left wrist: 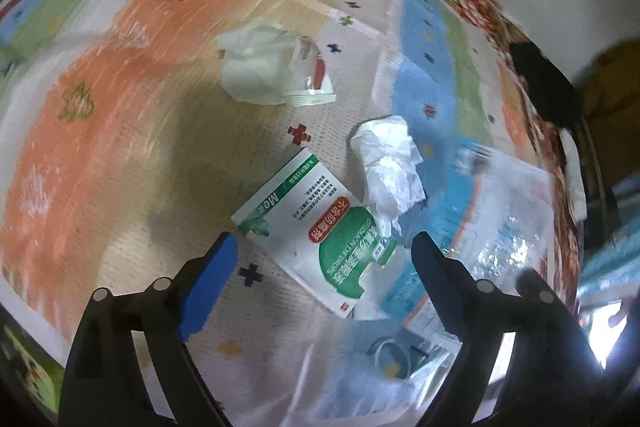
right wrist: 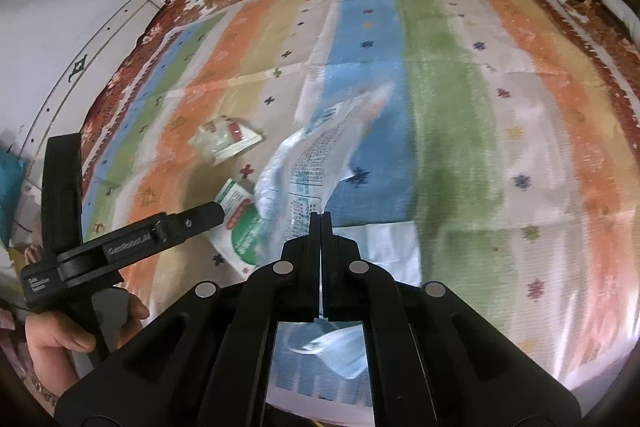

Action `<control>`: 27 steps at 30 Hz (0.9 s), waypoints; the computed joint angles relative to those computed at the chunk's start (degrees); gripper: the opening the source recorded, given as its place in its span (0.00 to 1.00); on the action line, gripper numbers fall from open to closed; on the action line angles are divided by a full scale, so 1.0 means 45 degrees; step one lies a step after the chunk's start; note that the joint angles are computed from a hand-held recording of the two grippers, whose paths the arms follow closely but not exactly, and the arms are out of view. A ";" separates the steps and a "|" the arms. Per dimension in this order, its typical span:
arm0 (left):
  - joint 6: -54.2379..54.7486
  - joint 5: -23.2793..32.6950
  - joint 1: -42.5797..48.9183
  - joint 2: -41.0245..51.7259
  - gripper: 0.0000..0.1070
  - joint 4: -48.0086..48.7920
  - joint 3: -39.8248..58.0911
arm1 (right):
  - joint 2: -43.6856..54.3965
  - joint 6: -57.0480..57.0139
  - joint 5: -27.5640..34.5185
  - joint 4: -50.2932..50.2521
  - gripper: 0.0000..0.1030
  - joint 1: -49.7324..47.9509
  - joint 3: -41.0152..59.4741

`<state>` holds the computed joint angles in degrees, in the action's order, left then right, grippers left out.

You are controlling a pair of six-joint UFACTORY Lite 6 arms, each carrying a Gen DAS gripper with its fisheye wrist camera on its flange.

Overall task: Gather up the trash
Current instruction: 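Grasp the green-white medicine box with left tool while right tool grasps clear plastic wrapper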

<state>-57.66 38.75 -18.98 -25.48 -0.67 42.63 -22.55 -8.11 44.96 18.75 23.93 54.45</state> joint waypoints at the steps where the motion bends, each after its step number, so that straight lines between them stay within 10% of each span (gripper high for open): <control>1: -0.0762 -0.0004 -0.0087 0.0330 0.83 0.0217 0.0103 | -0.0043 -0.0141 0.0039 0.0061 0.00 -0.0164 0.0000; 21: -0.4726 0.0581 -0.0381 0.3550 0.84 0.2226 0.1353 | 0.0487 -0.0396 -0.0469 -0.0221 0.00 -0.0175 -0.0215; 27: -0.3585 0.0376 -0.0150 0.3566 0.71 0.1981 0.1387 | 0.0443 -0.0273 -0.0492 -0.0520 0.00 -0.0064 -0.0359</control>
<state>-73.79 40.44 -19.65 -9.44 8.24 48.87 -20.56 -9.34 42.75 16.41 23.64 52.84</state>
